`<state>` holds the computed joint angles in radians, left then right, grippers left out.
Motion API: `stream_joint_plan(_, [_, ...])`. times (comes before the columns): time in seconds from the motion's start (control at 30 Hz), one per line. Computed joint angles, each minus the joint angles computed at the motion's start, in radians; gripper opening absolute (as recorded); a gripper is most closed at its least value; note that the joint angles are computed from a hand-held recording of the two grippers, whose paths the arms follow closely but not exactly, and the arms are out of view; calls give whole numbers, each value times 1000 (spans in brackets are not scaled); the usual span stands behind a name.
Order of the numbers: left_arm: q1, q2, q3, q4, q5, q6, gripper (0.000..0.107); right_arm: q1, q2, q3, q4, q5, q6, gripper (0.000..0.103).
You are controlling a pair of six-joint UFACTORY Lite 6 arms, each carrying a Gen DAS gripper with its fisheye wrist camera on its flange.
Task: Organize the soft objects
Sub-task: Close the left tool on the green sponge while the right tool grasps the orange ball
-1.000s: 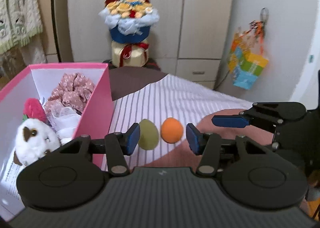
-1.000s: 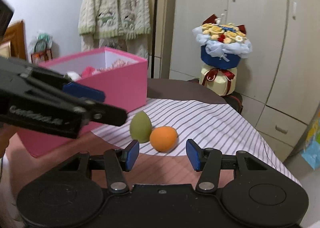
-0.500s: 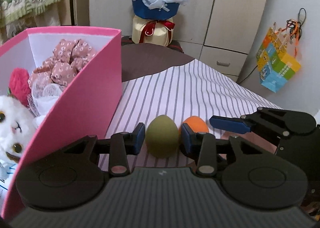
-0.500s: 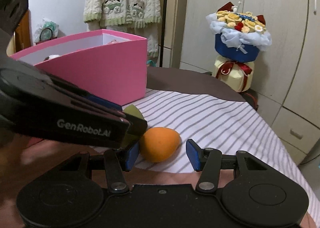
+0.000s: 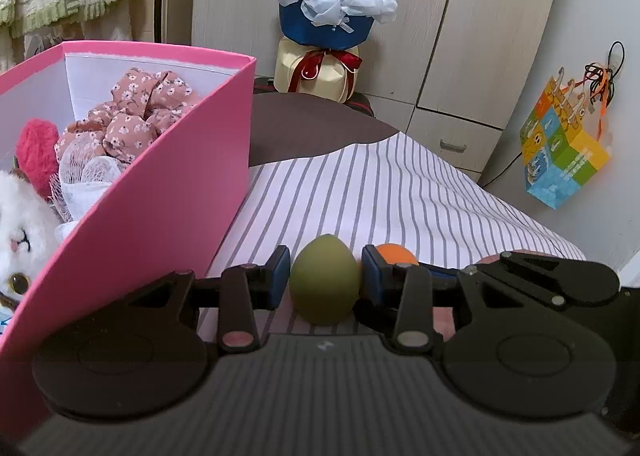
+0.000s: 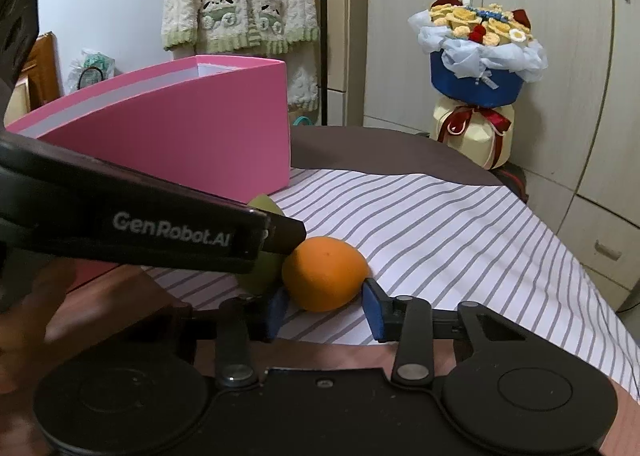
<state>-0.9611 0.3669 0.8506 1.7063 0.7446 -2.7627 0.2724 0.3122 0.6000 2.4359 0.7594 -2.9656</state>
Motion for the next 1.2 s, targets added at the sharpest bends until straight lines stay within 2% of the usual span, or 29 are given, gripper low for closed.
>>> stream_joint_plan(0.3, [-8,-27,-25,-3,-10,-8,38,55,-103,-112,233,-32,-132,39])
stream_joint_plan(0.6, [15,10,-1,5,-49,-1,39,9,-136,-154,196,-7,-99,39])
stream_joint_plan(0.83, [-7,33,7,-7,-19,4,37,14,-157,-191,234,4,-104,39])
stream_joint_plan(1.2, [-103,-76,-87,-36,46,5,36,76,-276,-332,365,38,-162,39])
